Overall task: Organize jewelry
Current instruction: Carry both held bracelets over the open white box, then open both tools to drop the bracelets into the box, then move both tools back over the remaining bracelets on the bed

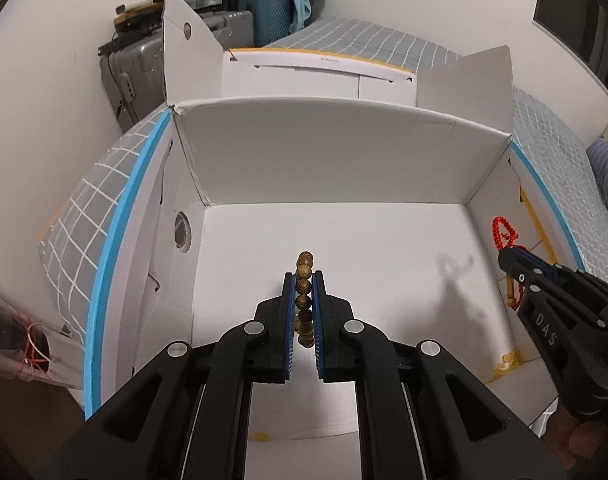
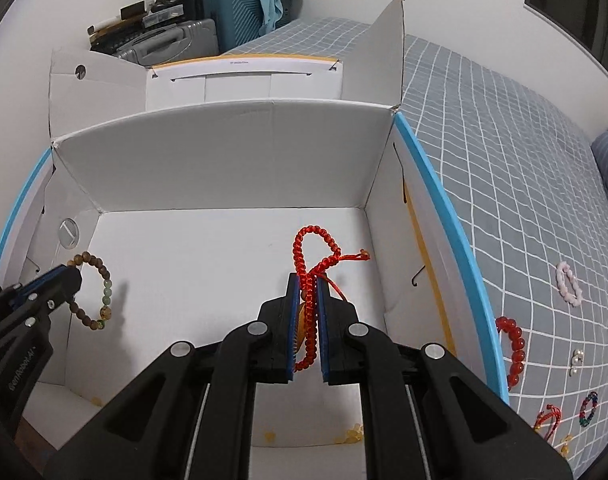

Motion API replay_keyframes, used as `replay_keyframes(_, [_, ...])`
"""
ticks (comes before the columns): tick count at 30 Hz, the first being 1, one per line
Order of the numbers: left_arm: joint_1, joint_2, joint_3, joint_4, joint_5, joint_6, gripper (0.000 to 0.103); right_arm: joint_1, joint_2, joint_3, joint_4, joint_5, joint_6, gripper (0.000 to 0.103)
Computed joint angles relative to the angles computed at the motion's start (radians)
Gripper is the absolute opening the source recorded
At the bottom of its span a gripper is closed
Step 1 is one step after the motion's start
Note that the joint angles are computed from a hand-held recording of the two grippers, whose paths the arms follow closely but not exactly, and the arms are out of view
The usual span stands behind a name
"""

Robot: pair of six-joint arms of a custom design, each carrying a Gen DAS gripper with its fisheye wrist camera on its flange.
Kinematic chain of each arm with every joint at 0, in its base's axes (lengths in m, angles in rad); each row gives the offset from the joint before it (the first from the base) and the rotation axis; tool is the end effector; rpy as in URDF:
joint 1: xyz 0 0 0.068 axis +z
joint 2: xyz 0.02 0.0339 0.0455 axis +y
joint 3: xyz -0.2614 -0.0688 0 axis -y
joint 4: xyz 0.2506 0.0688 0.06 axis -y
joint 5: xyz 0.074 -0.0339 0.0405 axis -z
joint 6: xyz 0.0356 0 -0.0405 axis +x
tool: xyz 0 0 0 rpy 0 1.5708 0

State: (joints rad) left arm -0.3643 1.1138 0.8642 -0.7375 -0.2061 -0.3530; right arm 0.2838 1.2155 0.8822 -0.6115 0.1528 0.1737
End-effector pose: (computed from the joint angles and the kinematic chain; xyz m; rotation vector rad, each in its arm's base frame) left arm 0.2103 -0.0724 0.2535 -0.0642 2.5259 -0.0218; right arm 0.2410 0.0647 0.2448 -0.0757 2.4985 -0.0029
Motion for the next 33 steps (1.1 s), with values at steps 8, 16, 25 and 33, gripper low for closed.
replay_keyframes(8, [-0.004, 0.000, 0.003, -0.001, 0.000, -0.004, 0.008, 0.018, 0.029, 0.019, -0.007, 0.033, 0.012, 0.010])
replay_keyframes(16, [-0.022, -0.029, 0.018, -0.011, -0.031, -0.039, 0.048, 0.004, -0.036, 0.018, -0.027, 0.030, 0.019, 0.057])
replay_keyframes(25, [-0.190, 0.004, 0.120, -0.034, -0.156, -0.135, 0.089, -0.122, -0.205, 0.018, -0.078, 0.011, -0.059, 0.085])
replay_keyframes(33, [-0.395, 0.107, 0.232, -0.044, -0.247, -0.226, 0.097, -0.515, -0.337, 0.006, -0.129, -0.150, -0.237, 0.092])
